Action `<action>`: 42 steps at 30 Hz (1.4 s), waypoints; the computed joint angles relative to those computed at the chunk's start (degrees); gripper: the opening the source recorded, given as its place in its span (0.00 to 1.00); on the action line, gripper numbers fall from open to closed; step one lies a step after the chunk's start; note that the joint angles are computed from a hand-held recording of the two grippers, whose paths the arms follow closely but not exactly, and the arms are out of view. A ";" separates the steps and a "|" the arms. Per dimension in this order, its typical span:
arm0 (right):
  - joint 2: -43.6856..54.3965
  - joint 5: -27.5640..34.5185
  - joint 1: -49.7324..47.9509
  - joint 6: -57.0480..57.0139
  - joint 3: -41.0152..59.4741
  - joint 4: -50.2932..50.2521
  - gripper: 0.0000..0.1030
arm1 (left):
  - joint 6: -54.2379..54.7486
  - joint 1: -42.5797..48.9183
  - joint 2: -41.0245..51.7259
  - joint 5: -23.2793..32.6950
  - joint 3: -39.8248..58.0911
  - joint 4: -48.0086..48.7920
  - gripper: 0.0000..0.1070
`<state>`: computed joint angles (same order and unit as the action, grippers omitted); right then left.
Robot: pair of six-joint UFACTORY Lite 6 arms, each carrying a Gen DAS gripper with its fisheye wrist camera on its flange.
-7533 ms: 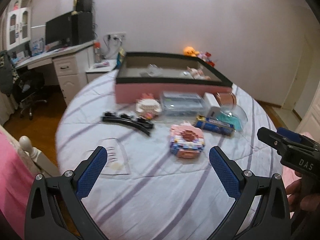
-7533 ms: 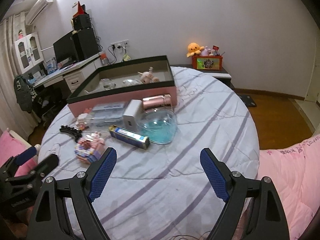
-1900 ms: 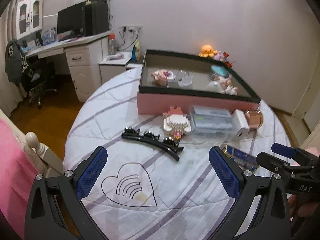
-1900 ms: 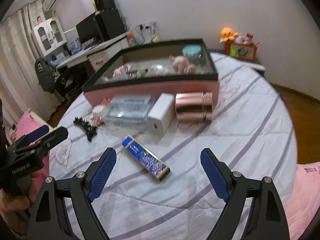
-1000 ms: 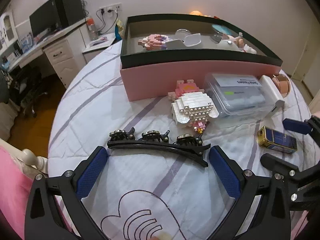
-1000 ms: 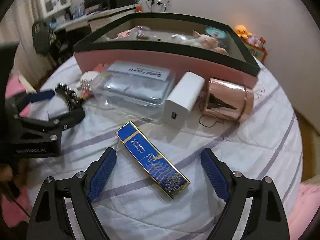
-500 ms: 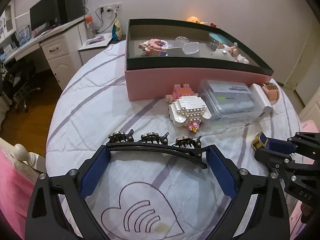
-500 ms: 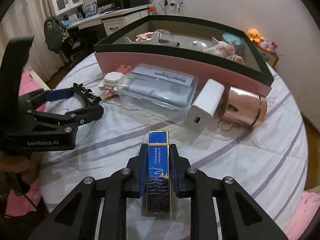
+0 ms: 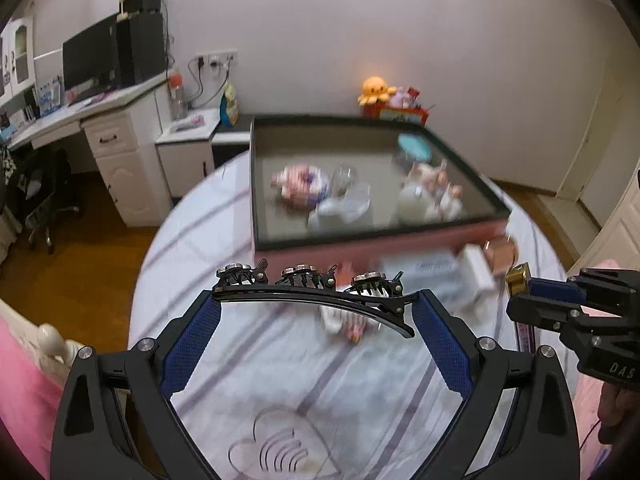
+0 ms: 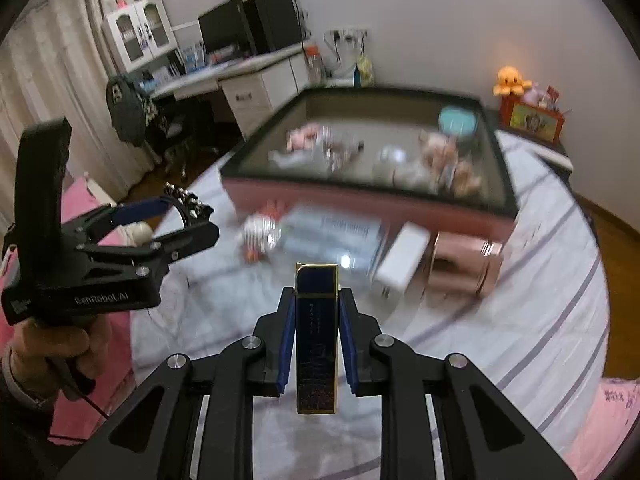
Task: Organize rigid objects
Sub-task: 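Lower hair clip and blue box into the pink box, opening both tools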
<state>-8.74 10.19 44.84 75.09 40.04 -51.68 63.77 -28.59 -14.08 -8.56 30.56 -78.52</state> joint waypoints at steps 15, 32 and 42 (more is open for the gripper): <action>11.87 -4.67 -17.37 -79.91 21.16 69.60 0.20 | 7.35 5.86 17.79 1.84 26.83 -1.76 0.91; 47.24 5.21 -27.63 -95.48 56.09 86.99 0.21 | 92.37 6.97 57.17 -7.43 71.30 -86.48 0.92; 38.98 1.22 -30.19 -110.34 43.88 104.43 0.85 | 73.76 6.65 48.46 -2.79 58.08 -70.08 0.96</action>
<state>30.24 11.41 14.65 -35.25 83.93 52.75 137.53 -21.94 34.38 -11.35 88.64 -148.60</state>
